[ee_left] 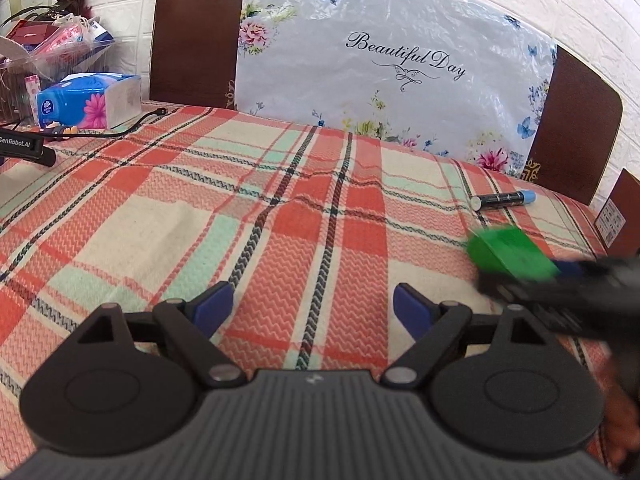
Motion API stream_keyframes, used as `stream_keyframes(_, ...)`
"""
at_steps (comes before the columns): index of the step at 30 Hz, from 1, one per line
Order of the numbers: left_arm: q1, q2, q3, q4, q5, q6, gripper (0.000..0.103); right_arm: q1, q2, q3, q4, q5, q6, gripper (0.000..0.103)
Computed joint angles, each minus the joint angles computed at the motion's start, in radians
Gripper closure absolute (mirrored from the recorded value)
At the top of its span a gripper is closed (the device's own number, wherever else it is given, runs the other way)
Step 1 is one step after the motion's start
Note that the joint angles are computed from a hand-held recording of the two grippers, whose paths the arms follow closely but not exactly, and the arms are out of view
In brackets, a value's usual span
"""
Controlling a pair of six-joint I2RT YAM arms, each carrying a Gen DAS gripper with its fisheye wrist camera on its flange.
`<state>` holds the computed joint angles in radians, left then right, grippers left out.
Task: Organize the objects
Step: 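Move the left gripper to the green block and grasp it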
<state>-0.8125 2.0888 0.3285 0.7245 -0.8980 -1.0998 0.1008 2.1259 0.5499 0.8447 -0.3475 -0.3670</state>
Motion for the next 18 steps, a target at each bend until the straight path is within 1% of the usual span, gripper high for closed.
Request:
stream_keyframes(3,0.0,-0.001,0.001,-0.006,0.0,-0.003,0.015,-0.204,-0.08,-0.131,-0.019,-0.123,-0.168,0.041)
stream_keyframes(5,-0.002,-0.008,0.013,-0.044,-0.002,-0.007,0.015,-0.377,-0.129,-0.179,-0.082,-0.194,-0.278,0.041)
stream_keyframes(6,-0.003,-0.015,0.026,-0.084,-0.003,-0.01,0.015,-0.468,-0.161,-0.185,-0.147,-0.228,-0.327,0.041)
stream_keyframes(7,-0.006,-0.028,0.054,-0.162,-0.003,-0.016,0.016,-0.562,-0.189,-0.188,-0.209,-0.258,-0.375,0.04)
stream_keyframes(8,-0.013,-0.039,0.086,-0.246,-0.003,-0.028,0.016,-0.647,-0.21,-0.192,-0.252,-0.284,-0.422,0.04)
stream_keyframes(9,-0.031,-0.056,0.132,-0.358,0.0,-0.049,0.02,-0.722,-0.219,-0.195,-0.279,-0.308,-0.461,0.036)
stream_keyframes(10,-0.051,-0.077,0.141,-0.364,0.023,-0.055,0.022,-0.793,-0.22,-0.19,-0.311,-0.334,-0.499,0.026)
stream_keyframes(11,-0.075,-0.104,0.133,-0.315,0.058,-0.048,0.023,-0.847,-0.219,-0.172,-0.367,-0.36,-0.536,0.022)
stream_keyframes(12,-0.106,-0.126,0.136,-0.263,0.096,-0.032,0.024,-0.885,-0.215,-0.15,-0.427,-0.383,-0.572,0.021)
stream_keyframes(13,-0.133,-0.137,0.163,-0.254,0.122,-0.01,0.024,-0.913,-0.214,-0.137,-0.467,-0.4,-0.599,0.021)
stream_keyframes(14,-0.161,-0.141,0.219,-0.285,0.148,0.019,0.024,-0.93,-0.217,-0.135,-0.484,-0.412,-0.618,0.021)
stream_keyframes(15,-0.187,-0.138,0.298,-0.348,0.186,0.048,0.025,-0.935,-0.224,-0.136,-0.493,-0.42,-0.628,0.021)
stream_keyframes(16,-0.201,-0.13,0.358,-0.385,0.238,0.072,0.027,-0.941,-0.226,-0.138,-0.492,-0.433,-0.642,0.021)
stream_keyframes(18,-0.225,-0.108,0.446,-0.413,0.347,0.107,0.029,-0.95,-0.229,-0.144,-0.488,-0.459,-0.673,0.021)
